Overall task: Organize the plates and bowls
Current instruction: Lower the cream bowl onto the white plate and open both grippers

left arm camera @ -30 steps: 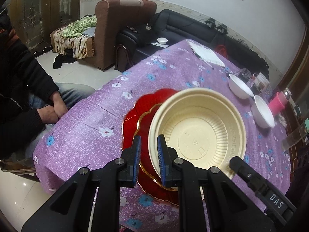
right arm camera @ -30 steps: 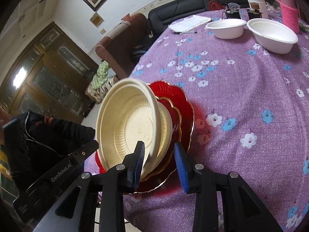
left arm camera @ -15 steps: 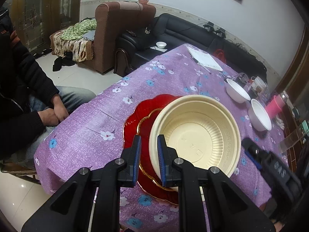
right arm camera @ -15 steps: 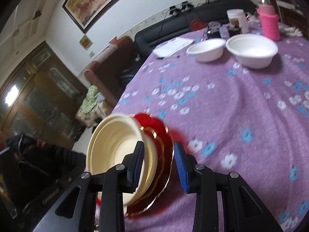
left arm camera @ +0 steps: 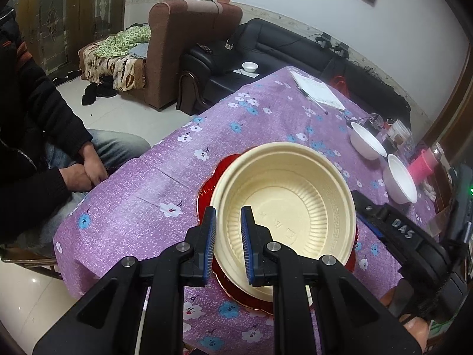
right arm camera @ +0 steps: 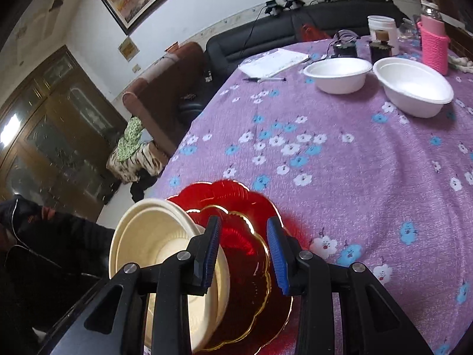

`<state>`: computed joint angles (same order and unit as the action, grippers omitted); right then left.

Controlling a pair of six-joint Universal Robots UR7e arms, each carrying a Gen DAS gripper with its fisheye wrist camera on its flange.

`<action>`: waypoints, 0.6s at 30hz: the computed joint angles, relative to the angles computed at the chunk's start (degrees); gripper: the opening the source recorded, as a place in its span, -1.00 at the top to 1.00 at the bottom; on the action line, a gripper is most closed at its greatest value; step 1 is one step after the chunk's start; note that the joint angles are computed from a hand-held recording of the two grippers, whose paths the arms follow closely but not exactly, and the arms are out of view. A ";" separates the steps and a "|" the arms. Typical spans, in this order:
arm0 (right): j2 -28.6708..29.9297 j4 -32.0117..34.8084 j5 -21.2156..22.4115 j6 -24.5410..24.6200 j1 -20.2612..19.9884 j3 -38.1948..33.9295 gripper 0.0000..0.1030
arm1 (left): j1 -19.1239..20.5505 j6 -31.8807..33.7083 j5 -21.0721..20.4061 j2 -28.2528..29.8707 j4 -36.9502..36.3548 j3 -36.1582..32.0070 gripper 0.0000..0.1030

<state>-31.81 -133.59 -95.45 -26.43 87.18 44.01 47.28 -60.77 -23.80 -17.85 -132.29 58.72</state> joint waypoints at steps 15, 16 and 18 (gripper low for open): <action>0.60 1.69 3.61 2.19 -3.06 -5.95 0.32 | -1.61 8.39 -0.17 7.29 1.49 -12.55 0.72; 0.83 2.34 3.77 2.41 -3.36 -6.87 0.32 | -1.72 9.14 -0.43 8.18 1.89 -14.07 0.72; 1.25 3.06 3.88 2.51 -3.96 -8.51 0.32 | -1.95 12.01 -1.78 11.77 4.01 -20.49 0.72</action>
<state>-30.56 -130.54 -91.57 -23.92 83.22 35.50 45.33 -48.76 -25.58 -6.08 -128.28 38.23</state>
